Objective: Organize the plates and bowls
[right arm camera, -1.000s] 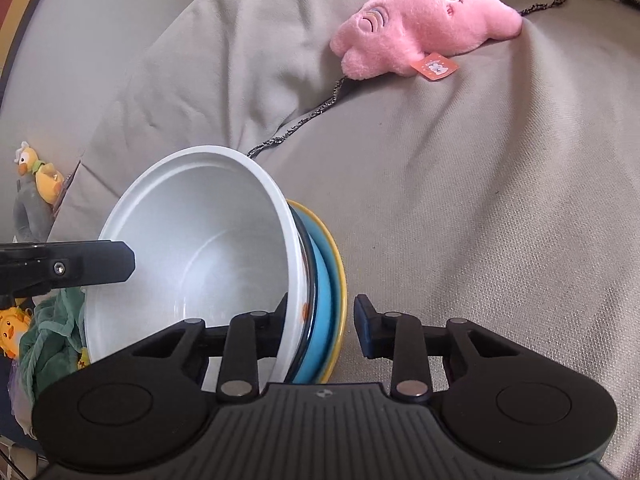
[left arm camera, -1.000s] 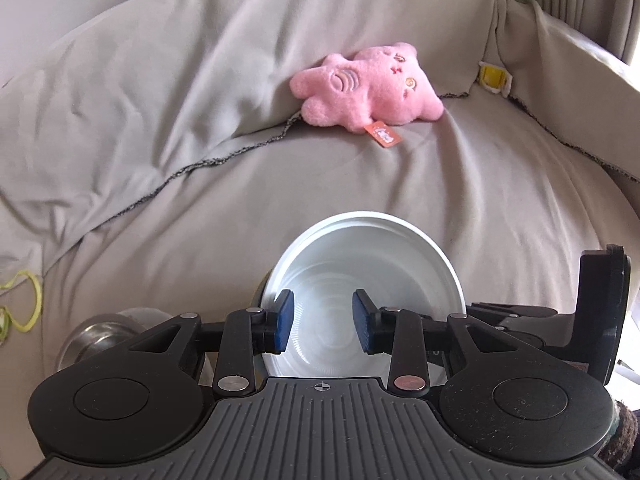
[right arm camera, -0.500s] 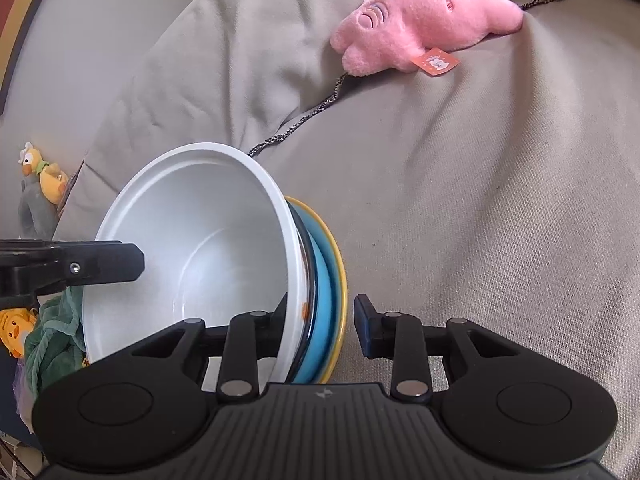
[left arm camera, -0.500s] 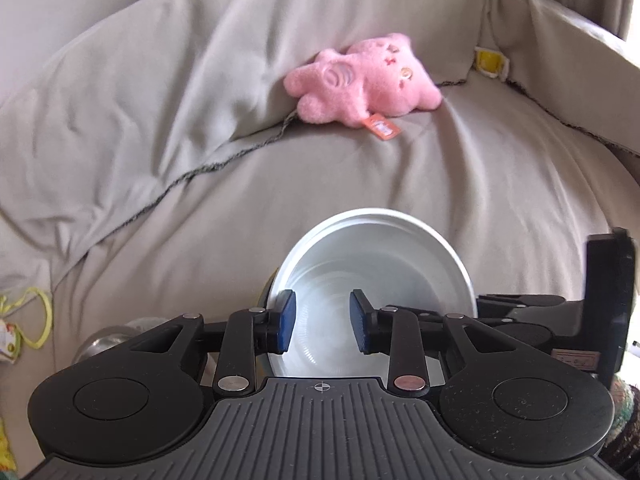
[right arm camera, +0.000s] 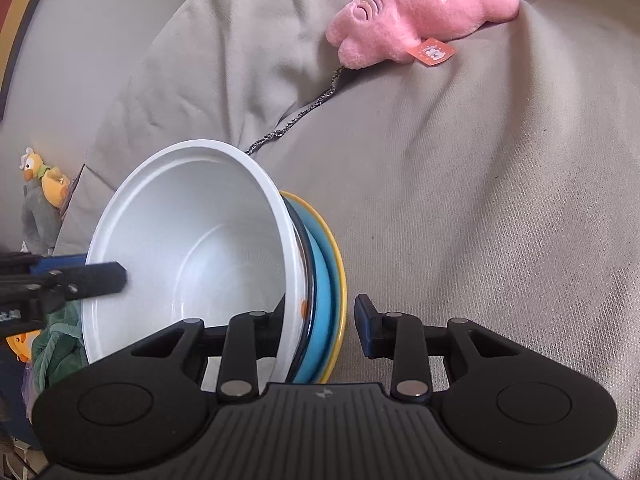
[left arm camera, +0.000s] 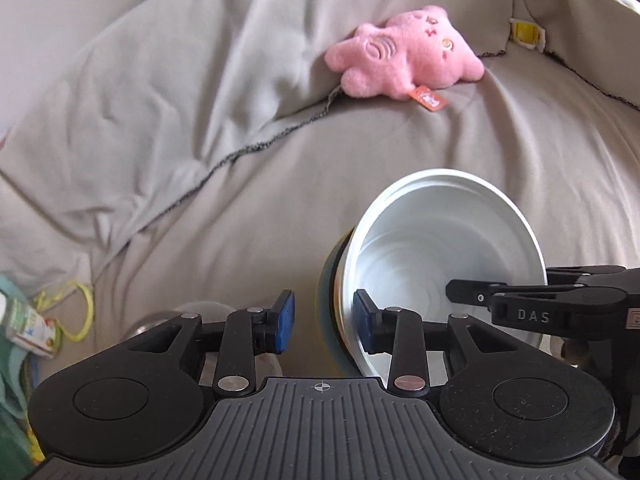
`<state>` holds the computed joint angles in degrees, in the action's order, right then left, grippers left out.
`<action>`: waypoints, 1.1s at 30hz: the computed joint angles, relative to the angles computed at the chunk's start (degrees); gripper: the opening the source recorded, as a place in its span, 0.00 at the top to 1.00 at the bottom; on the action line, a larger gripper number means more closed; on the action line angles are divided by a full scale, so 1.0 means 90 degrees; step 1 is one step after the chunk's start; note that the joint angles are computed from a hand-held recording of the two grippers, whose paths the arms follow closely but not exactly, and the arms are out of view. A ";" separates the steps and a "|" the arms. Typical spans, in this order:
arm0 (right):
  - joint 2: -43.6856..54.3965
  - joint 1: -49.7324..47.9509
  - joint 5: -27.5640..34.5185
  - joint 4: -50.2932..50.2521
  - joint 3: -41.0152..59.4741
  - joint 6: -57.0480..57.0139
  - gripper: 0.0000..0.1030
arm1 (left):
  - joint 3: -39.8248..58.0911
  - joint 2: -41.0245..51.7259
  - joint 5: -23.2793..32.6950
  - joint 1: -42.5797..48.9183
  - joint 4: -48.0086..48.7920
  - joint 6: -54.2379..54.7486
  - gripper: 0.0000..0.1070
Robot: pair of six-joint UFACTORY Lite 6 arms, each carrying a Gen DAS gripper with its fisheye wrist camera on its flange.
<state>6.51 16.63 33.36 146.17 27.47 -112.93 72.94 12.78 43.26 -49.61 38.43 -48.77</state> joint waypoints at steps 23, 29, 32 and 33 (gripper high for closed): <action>0.0252 -0.0854 0.0723 -0.1500 -0.0019 0.1263 0.71 | 0.0500 0.0785 -0.0789 0.0963 -0.2768 0.1550 0.55; -0.0102 -0.1280 0.0888 -0.1710 -0.0327 0.1258 0.73 | 0.1111 0.1265 -0.0248 0.0576 -0.1923 0.1074 0.55; 0.0016 -0.1269 0.0932 -0.1766 -0.0306 0.1250 0.72 | 0.1376 0.1493 0.0084 0.0483 -0.1703 0.1054 0.53; 0.0078 -0.1235 0.0937 -0.1768 -0.0276 0.1260 0.72 | 0.1377 0.1492 0.0106 0.0476 -0.1681 0.1060 0.53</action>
